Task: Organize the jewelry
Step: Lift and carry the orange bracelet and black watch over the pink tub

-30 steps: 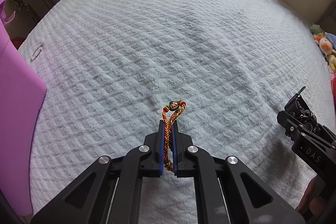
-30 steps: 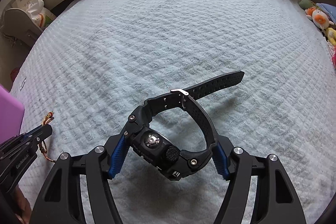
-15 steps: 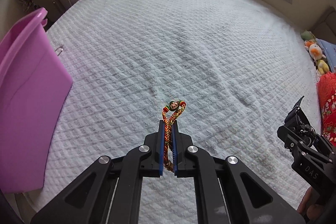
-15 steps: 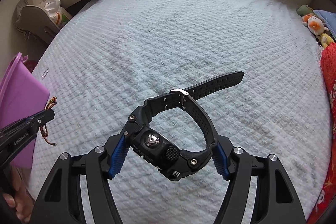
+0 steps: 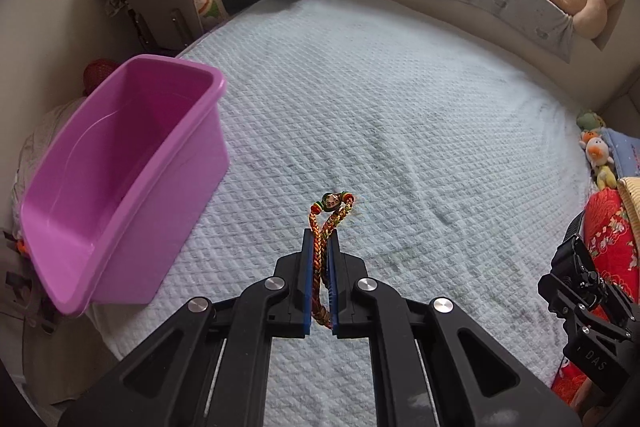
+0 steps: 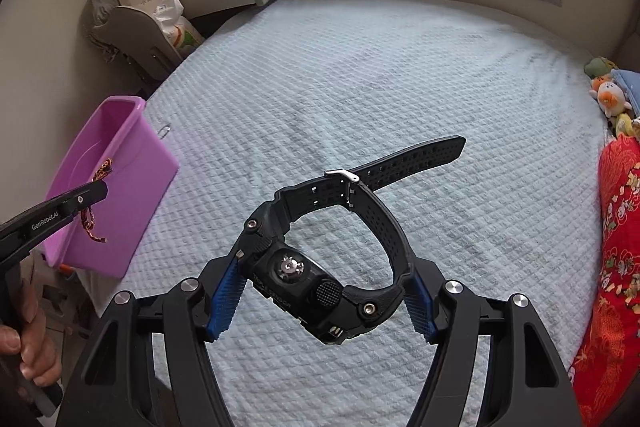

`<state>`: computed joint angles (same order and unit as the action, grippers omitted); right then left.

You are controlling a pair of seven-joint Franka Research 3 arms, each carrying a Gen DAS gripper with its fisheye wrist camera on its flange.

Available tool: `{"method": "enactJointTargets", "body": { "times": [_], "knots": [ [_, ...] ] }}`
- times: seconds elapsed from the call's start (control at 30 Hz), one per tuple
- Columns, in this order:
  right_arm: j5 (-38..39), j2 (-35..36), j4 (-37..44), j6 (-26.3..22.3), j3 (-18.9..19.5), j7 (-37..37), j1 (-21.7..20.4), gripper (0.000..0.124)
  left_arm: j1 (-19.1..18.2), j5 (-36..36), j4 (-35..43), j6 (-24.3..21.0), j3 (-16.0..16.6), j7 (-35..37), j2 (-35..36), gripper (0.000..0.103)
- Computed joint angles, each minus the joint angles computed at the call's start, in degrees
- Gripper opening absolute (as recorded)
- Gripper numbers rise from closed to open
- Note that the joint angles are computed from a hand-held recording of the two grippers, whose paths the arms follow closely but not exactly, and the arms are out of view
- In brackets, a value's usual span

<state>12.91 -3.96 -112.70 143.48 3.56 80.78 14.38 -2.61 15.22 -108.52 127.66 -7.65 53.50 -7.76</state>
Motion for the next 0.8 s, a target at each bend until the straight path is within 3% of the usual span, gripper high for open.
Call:
{"method": "enactJointTargets", "body": {
  "times": [0.23, 0.5, 0.63, 0.8],
  "knots": [
    [2.0, 1.3, 6.7, -4.5, 1.7, -3.2, 2.7, 0.066, 1.8, 0.3, -1.4, -3.4, 1.4, -1.2, -6.3, 0.006],
    [1.4, 7.4, 16.5, -6.1, 4.5, -0.3, 7.8, 0.066, 5.5, -0.3, -1.7, -4.2, 4.9, 3.9, -9.4, 0.006],
    [-0.3, 13.8, 25.4, -9.1, 5.5, 3.1, 11.1, 0.066, 7.9, -2.0, -1.3, -3.9, 7.3, 8.1, -9.6, 0.006],
    [-3.8, 25.3, 42.1, -14.0, 5.3, 8.0, 16.1, 0.066, 11.4, -3.7, 0.6, -3.6, 9.7, 12.7, -7.2, 0.006]
  ]
}}
